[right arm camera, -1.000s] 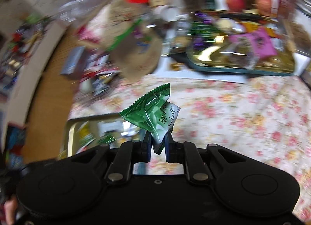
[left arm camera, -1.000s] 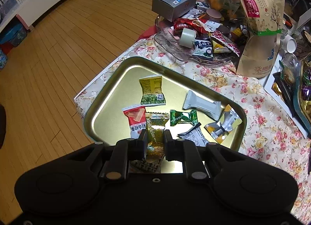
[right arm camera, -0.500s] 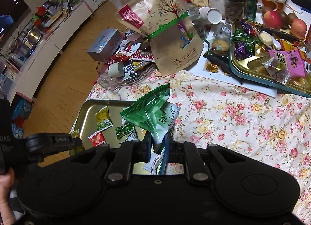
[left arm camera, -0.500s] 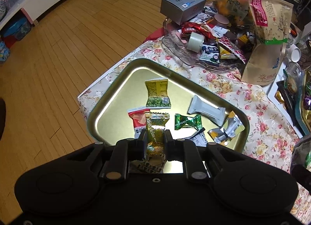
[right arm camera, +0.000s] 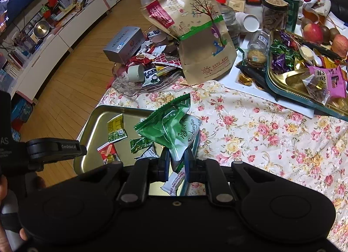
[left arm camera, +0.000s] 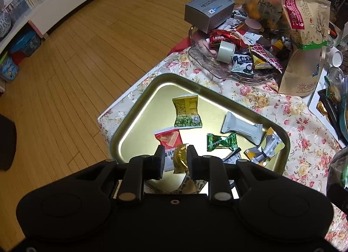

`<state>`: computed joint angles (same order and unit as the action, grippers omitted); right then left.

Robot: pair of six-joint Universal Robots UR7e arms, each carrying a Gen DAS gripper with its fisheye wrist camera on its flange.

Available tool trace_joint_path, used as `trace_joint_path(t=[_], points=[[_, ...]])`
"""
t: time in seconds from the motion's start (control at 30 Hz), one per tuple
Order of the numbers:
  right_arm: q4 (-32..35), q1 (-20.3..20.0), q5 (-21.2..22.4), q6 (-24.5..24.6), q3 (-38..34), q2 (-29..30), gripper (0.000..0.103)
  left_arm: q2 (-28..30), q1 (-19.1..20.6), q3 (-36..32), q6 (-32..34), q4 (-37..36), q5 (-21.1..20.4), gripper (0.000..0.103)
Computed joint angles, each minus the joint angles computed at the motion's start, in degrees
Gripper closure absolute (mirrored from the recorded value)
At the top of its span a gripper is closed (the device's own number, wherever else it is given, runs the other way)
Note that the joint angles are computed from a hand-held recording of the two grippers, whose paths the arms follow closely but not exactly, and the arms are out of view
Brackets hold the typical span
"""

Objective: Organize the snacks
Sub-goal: 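Lower the gold candy onto the tray and open the left tool while the right holds the green packet, then lower the green packet onto the gold tray and open the right tool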

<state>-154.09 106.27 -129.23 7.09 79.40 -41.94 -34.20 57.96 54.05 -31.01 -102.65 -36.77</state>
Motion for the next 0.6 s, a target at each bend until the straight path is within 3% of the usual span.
trace_joint_path(t=[0.6], points=[[0.8,0.9,-1.0,-5.1,-3.6,4.0,0.089,-1.4,-0.3,3.2,5.1,-5.6,1.5,0.071]])
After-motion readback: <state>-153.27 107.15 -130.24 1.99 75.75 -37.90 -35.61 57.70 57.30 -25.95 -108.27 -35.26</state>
